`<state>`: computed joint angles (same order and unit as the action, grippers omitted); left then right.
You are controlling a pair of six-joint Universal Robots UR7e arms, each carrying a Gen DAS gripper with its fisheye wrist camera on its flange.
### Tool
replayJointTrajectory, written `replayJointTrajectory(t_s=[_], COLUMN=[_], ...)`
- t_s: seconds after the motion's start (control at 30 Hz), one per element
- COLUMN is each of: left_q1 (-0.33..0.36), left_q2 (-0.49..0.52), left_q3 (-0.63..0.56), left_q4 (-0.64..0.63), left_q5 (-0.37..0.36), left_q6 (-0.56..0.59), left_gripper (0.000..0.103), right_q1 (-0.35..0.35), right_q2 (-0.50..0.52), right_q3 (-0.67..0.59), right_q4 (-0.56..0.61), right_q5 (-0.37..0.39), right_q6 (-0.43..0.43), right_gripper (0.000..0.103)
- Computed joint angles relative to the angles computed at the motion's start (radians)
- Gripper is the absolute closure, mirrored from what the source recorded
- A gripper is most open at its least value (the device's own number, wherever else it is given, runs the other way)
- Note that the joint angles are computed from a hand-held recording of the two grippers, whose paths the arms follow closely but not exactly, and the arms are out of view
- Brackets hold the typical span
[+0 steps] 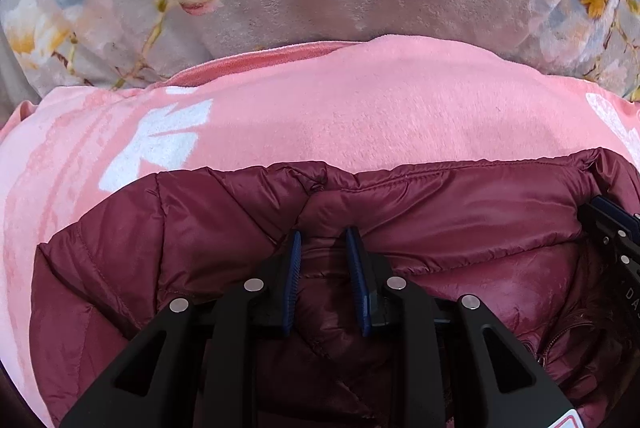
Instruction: Fold large clothes
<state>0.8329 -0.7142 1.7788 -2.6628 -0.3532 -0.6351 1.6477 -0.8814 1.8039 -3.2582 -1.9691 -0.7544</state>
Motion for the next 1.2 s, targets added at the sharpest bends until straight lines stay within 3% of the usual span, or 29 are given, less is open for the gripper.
replayJointTrajectory(t_s=[0.47,0.8,0.87,0.9,0.93,0.97,1.0,1.1,1.2], left_q1=[0.000,-0.003,-0.022,-0.045,-0.070,-0.093,-0.130,-0.214,-0.314], left_q2=[0.001,-0.001,-0.031,-0.065,-0.101,-0.129,-0.176,-0.300,-0.460], left_q3=[-0.019,-0.023,-0.003,0.032,0.075,0.111,0.169,0.273,0.407], left_q4=[0.089,0.123,0.221,0.269,0.275,0.285,0.337,0.559,0.725], left_q5=[0.012,0.031,0.049,0.039,0.022,0.015,0.010,-0.045,-0.157], left_q6=[-0.046,-0.073,-0.181,-0.256,-0.293,-0.327,-0.401,-0.609,-0.810], left_gripper=[0.078,0.076,0.074,0.067,0.062,0.050,0.040,0.034,0.031], right_q1=[0.001,-0.020,-0.016,-0.021,-0.033,-0.048,-0.063,-0.109,-0.185], right_q2=[0.000,-0.033,-0.073,-0.125,-0.179,-0.243,-0.302,-0.491,-0.672], right_q3=[-0.002,-0.007,0.022,0.056,0.090,0.138,0.183,0.316,0.423], right_q4=[0.007,0.088,0.106,0.139,0.170,0.186,0.193,0.234,0.278], right_q5=[0.000,0.069,0.057,0.079,0.116,0.151,0.173,0.175,0.190], right_q6=[0.005,0.064,0.104,0.152,0.183,0.201,0.199,0.136,0.091], right_gripper=[0.087,0.087,0.085,0.082,0.069,0.055,0.051,0.048,0.040])
